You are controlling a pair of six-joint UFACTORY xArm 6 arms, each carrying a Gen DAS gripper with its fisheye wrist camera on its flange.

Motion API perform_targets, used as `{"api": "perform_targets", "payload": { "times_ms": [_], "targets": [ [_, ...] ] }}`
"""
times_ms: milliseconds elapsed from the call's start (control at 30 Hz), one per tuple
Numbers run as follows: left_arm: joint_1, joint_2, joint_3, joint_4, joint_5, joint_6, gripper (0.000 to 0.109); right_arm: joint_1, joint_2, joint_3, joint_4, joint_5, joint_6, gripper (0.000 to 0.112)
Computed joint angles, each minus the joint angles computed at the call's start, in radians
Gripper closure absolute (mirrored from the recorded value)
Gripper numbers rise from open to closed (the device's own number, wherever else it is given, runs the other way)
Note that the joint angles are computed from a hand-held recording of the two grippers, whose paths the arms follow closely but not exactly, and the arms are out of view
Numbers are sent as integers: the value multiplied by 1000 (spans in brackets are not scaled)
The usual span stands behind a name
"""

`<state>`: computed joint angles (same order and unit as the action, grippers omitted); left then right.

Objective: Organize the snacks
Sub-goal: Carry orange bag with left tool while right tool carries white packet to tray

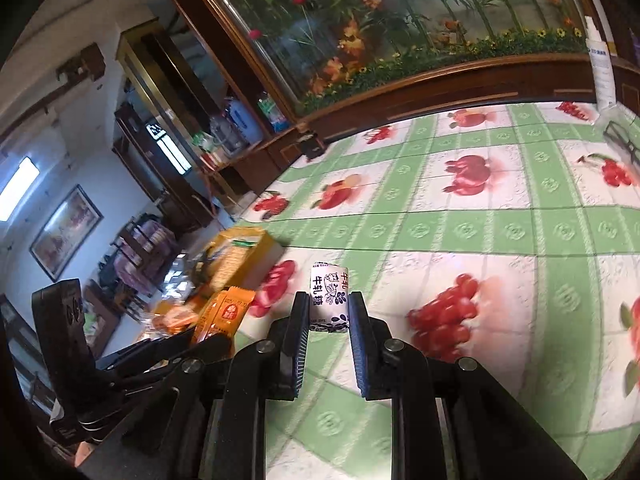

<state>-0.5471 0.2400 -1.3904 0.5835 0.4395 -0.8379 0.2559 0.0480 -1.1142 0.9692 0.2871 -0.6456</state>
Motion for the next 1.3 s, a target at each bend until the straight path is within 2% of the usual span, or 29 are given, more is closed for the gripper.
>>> {"api": "perform_targets", "payload": {
  "times_ms": [233,433,767,1300],
  "targets": [
    [40,-113,109,145,9,-135,70,80,-19,38,93,-41,-88,93],
    [75,-166,168,168,0,-179,70,141,-15,54,102,-74,-115,93],
    [108,-222,228,223,-4,-245,70,187,-17,68,131,-105,-140,93],
    [164,-274,284,281,6,-293,70,300,154,-128,175,-96,-195,93]
  ]
}}
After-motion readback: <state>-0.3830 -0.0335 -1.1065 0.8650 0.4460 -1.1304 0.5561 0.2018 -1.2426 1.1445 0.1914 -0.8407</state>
